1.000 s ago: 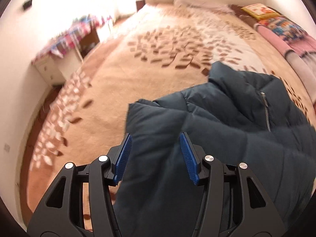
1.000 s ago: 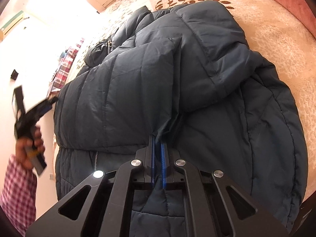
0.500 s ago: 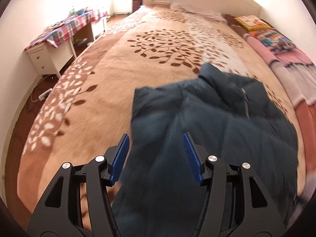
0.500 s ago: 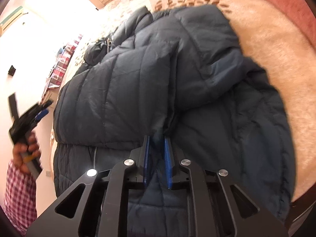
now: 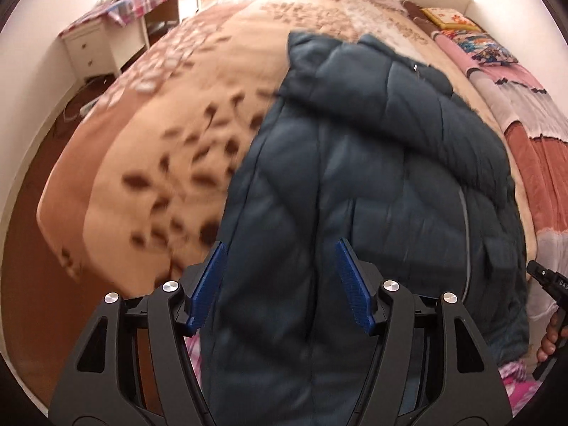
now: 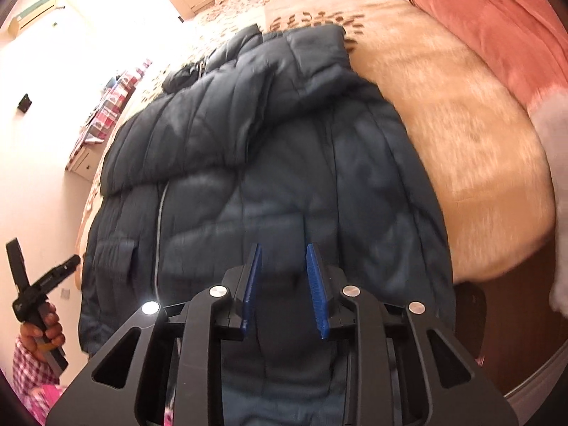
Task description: Fold large clothes
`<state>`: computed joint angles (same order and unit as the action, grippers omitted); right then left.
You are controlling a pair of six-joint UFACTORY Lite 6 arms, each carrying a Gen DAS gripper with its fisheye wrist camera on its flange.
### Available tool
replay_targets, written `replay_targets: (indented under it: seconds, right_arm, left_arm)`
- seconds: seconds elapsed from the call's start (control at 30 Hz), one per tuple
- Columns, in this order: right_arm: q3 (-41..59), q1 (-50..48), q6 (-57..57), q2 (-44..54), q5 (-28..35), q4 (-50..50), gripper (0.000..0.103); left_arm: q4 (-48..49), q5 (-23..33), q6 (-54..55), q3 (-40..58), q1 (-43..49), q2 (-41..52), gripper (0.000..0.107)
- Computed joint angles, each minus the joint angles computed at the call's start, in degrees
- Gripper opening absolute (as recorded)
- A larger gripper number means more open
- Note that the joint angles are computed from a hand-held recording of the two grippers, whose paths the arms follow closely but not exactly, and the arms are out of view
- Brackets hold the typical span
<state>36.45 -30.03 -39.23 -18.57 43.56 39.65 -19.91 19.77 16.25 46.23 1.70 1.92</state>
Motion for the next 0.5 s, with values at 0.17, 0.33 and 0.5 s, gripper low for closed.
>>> replay_targets:
  seconds: [0.17, 0.33, 0.5]
  right_arm:
    - [-6.16, -3.67, -0.20, -9.34, 3.16, -3.83, 0.029]
    - [-10.70, -13.64, -4.89, -16.56, 8.31, -5.04, 0.048]
    - [-12.49, -20.42, -8.38, -19.31, 11.76, -6.62, 0.061]
  left_arm:
    - [3.61, 0.36, -0.10, -9.27, 2.71, -7.57, 0.068]
    - [-1.07, 2.06, 8.46, -16.34, 7.95, -12.54, 0.069]
    - [-11.05, 4.21, 22.71, -21.91, 14.42, -16.18, 0.074]
